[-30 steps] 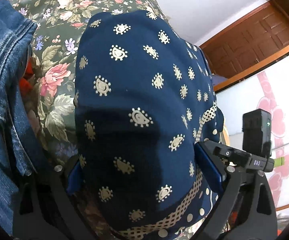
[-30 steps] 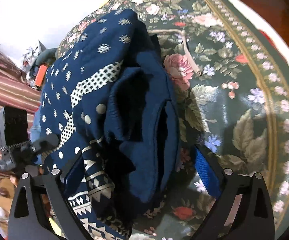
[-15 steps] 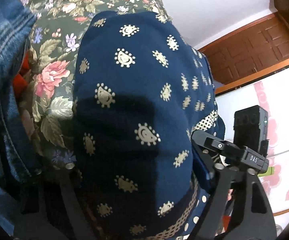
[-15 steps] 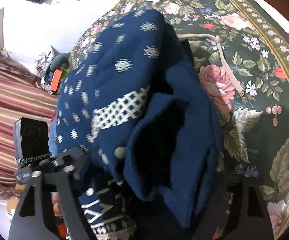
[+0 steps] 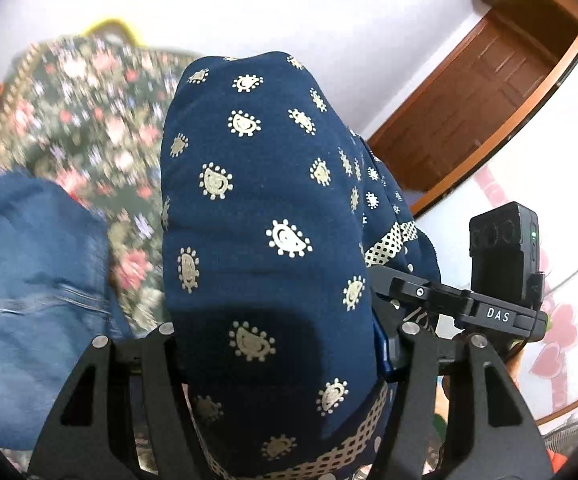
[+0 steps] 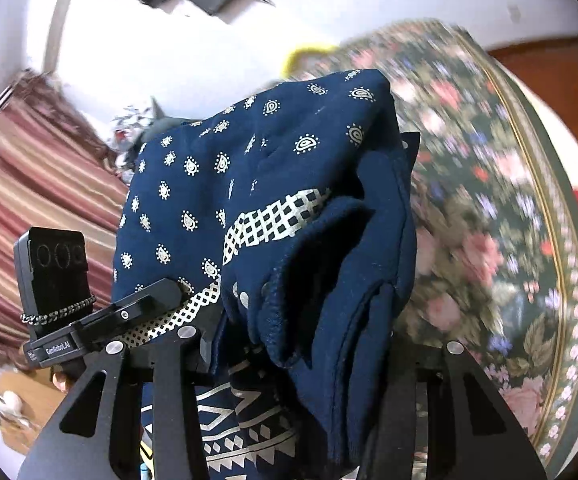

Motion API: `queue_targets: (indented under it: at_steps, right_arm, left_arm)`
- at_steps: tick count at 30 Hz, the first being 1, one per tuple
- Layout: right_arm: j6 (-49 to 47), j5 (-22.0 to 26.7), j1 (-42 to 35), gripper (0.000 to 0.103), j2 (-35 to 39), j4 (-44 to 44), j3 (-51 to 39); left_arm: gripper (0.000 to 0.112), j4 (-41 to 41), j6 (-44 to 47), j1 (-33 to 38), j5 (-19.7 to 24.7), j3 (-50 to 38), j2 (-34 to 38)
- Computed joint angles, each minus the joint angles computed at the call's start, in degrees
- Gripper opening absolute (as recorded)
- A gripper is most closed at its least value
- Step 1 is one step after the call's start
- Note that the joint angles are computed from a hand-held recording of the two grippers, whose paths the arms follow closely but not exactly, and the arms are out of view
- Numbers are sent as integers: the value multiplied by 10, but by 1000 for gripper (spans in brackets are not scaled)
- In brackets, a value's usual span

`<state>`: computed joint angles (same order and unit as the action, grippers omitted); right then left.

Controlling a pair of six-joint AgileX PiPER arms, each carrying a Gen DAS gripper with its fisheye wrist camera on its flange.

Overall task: Fold large clothes
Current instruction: 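Lift the navy bundle with both tools and place it onto the jeans pile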

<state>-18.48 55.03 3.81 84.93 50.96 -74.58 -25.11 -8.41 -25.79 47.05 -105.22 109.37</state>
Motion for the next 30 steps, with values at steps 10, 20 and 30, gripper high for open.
queue_targets:
  at_steps: [10, 20, 30]
  right_arm:
    - [-121, -23, 25, 41, 34, 62, 14]
    - [-4, -79, 162, 41, 182, -12, -123]
    - [98, -72, 197, 45, 316, -72, -222]
  left_arm:
    - [62, -4, 44, 107, 17, 115, -159]
    - [62, -112, 171, 266, 12, 229, -184]
    - [66, -127, 193, 317, -14, 266, -111]
